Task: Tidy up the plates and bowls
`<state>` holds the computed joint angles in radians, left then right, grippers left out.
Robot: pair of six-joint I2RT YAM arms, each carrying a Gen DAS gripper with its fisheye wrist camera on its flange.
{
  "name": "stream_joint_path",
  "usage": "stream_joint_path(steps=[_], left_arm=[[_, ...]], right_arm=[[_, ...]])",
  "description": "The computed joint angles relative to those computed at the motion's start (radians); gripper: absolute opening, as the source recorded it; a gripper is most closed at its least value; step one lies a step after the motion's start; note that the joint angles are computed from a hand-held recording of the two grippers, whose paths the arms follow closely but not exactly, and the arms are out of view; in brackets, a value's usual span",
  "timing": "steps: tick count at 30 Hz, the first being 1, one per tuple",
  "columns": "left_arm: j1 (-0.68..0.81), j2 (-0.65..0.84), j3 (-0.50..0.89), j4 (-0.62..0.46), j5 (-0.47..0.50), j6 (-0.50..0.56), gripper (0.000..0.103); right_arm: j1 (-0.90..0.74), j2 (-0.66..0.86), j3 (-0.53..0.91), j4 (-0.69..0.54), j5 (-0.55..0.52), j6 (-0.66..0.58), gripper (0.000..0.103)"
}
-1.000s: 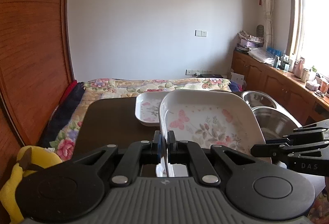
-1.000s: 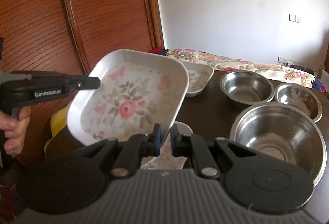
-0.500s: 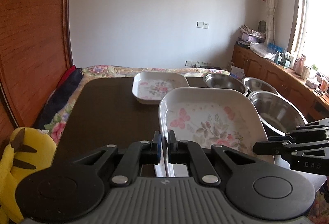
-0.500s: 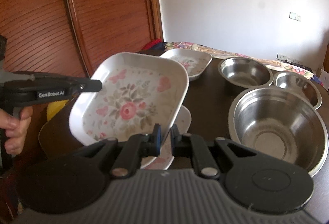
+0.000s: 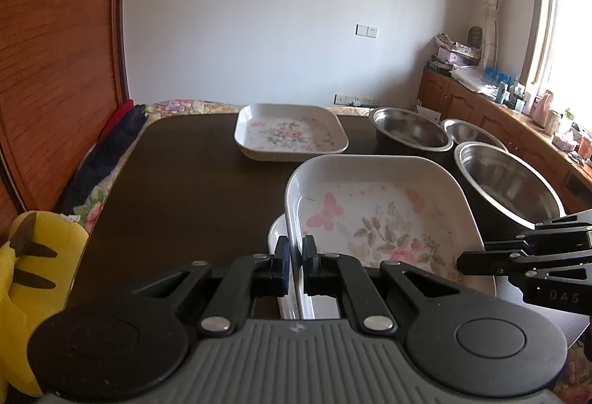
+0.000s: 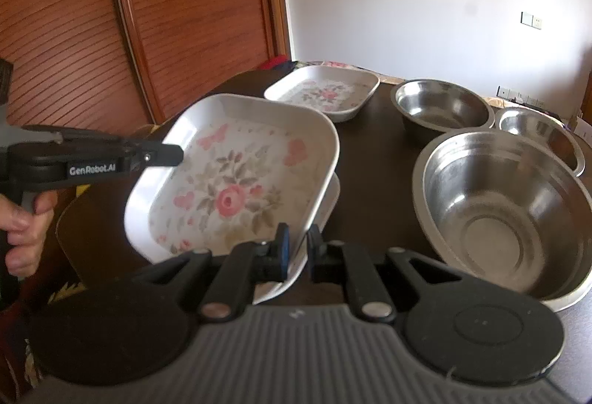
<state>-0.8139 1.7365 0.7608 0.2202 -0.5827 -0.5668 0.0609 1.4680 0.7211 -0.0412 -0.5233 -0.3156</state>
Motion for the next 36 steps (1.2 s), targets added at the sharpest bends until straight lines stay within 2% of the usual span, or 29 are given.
stream_joint_path(steps=[24,36], left_arm=[[0.053,0.088,0.014,0.057,0.043,-0.007,0.019],[0.033,0.067,0.000,0.077,-0.004,0.001,0.019]], right_arm=[[0.049,0.018,0.001,0.035,0.055,0.044,0.012],[0.047,-0.024,-0.040,0.096,0.050,0.050,0.015]])
